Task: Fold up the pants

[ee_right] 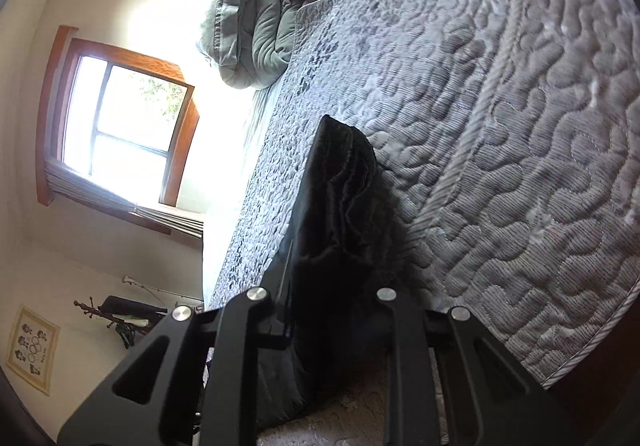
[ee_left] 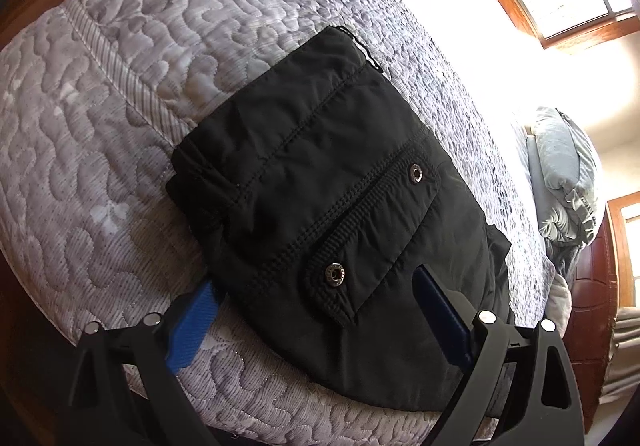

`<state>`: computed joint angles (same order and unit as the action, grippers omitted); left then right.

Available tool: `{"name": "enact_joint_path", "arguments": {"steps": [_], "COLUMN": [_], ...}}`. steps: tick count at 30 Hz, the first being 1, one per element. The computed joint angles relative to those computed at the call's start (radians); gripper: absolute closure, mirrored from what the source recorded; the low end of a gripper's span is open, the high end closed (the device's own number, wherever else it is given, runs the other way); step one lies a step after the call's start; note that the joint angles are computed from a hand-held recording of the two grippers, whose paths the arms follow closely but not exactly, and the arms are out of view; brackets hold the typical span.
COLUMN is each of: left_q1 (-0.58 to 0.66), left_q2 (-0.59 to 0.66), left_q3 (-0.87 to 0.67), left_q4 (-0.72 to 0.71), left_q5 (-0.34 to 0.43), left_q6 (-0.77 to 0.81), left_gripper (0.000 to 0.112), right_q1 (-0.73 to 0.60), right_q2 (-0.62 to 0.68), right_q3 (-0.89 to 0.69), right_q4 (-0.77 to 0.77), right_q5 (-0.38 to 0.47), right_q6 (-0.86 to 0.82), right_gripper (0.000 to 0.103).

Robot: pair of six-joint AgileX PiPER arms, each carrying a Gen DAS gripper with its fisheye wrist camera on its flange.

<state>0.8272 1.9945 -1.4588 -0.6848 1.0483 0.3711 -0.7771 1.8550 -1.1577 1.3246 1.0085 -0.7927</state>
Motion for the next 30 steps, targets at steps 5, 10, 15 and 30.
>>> {"name": "enact_joint_path", "arguments": {"steps": [5, 10, 15, 30], "left_q1": [0.020, 0.026, 0.020, 0.003], "left_q2": [-0.010, -0.027, -0.037, -0.017], "left_q3": [0.005, 0.027, 0.033, 0.006], "left_q4": [-0.023, -0.041, -0.047, -0.040], "left_q5": [0.025, 0.029, 0.036, 0.050], "left_q6": [0.028, 0.049, 0.056, 0.060], "left_gripper": [0.018, 0.018, 0.018, 0.018], "right_q1": [0.064, 0.129, 0.188, 0.430], "right_q2": [-0.082, -0.135, -0.178, -0.229], "right_q3": [-0.070, -0.152, -0.221, -0.435], "right_q4": [-0.096, -0.183, -0.277, -0.588], "right_q5": [-0.026, -0.037, -0.040, -0.062], "right_q6": [0.104, 0.199, 0.280, 0.531], "right_gripper": [0.085, 0.085, 0.086, 0.086]}}
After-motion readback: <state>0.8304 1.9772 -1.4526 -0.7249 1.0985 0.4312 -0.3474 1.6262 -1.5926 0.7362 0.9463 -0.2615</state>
